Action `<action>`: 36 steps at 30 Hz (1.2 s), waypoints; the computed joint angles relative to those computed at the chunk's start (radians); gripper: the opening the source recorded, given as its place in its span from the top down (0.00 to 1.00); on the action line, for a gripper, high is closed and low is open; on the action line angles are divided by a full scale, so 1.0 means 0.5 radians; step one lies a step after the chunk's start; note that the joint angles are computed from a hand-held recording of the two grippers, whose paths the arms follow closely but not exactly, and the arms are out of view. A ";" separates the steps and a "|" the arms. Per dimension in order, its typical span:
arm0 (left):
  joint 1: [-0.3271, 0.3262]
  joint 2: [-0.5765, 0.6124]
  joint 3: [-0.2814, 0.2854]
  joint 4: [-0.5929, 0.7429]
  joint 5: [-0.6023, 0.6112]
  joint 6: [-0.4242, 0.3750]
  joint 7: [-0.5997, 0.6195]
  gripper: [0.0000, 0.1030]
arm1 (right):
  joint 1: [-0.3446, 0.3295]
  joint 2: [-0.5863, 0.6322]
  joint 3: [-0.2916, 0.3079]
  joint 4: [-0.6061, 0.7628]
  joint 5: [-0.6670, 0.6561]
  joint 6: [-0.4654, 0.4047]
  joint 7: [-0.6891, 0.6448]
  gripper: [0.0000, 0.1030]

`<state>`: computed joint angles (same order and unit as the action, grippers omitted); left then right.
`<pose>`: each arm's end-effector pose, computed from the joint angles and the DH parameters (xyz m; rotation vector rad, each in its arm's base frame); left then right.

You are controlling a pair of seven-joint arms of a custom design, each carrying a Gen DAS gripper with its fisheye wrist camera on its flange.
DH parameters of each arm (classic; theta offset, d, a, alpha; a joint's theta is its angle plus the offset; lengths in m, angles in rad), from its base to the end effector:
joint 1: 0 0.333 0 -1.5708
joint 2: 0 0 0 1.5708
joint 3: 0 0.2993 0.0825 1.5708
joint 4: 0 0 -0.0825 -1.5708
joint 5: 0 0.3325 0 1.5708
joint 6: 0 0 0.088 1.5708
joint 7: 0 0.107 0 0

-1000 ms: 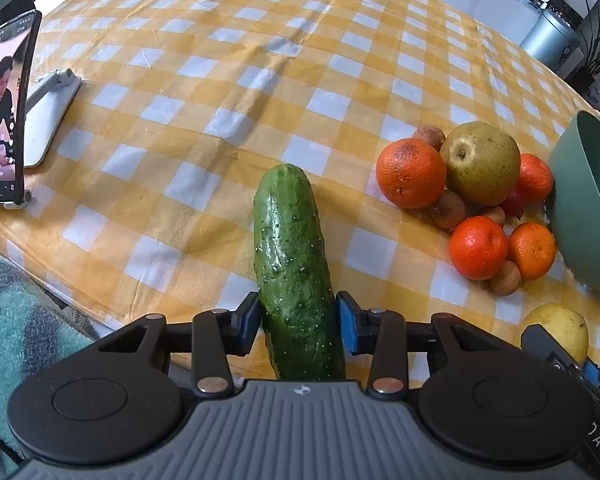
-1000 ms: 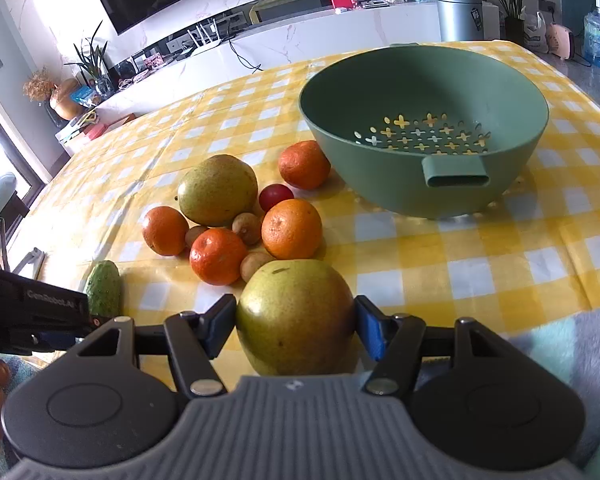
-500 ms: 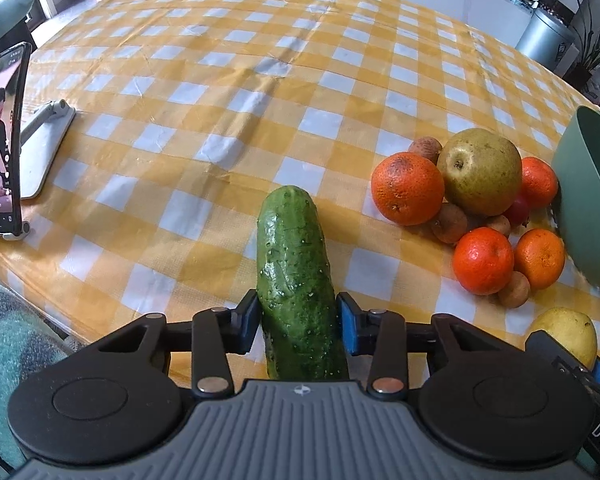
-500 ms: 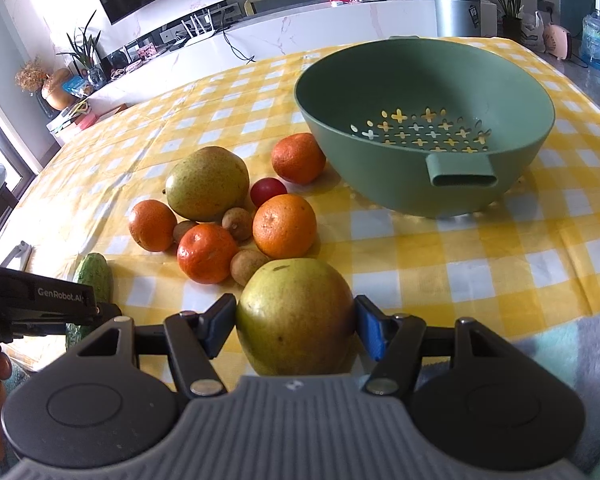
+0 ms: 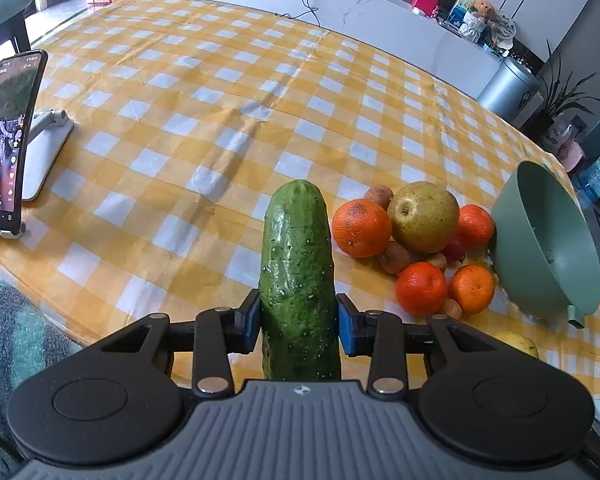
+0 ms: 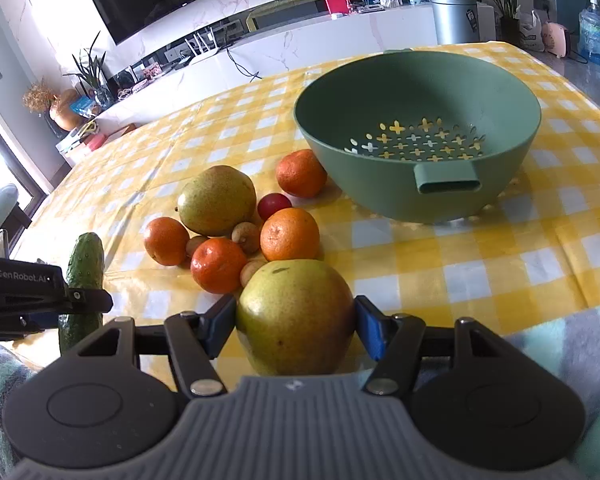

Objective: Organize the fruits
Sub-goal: 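Carry the cucumber and yellow fruit over the green colander with both tools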

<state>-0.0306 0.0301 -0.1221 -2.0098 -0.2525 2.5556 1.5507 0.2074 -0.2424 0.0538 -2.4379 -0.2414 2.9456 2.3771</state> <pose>0.5486 -0.0802 0.5030 -2.0674 1.9814 -0.7593 0.4424 0.1359 0.4956 -1.4171 1.9689 -0.4162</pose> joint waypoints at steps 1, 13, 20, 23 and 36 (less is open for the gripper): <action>0.003 -0.020 0.000 -0.015 -0.032 0.005 0.025 0.59 | 0.002 -0.015 -0.001 -0.012 0.003 0.007 0.000 0.41; -0.057 -0.196 -0.019 -0.013 -0.383 0.026 0.386 0.59 | -0.111 -0.265 0.053 -0.104 -0.144 0.080 0.043 0.40; -0.149 -0.156 -0.064 0.140 -0.469 -0.007 0.560 0.59 | -0.151 -0.320 -0.018 -0.022 -0.214 0.027 -0.151 0.40; -0.186 -0.102 -0.092 0.233 -0.479 0.000 0.600 0.59 | -0.147 -0.314 -0.071 0.033 -0.202 -0.006 -0.279 0.40; -0.315 0.344 -0.202 0.830 -0.360 -0.002 0.565 0.59 | -0.126 -0.156 -0.247 0.272 -0.003 -0.089 -0.876 0.41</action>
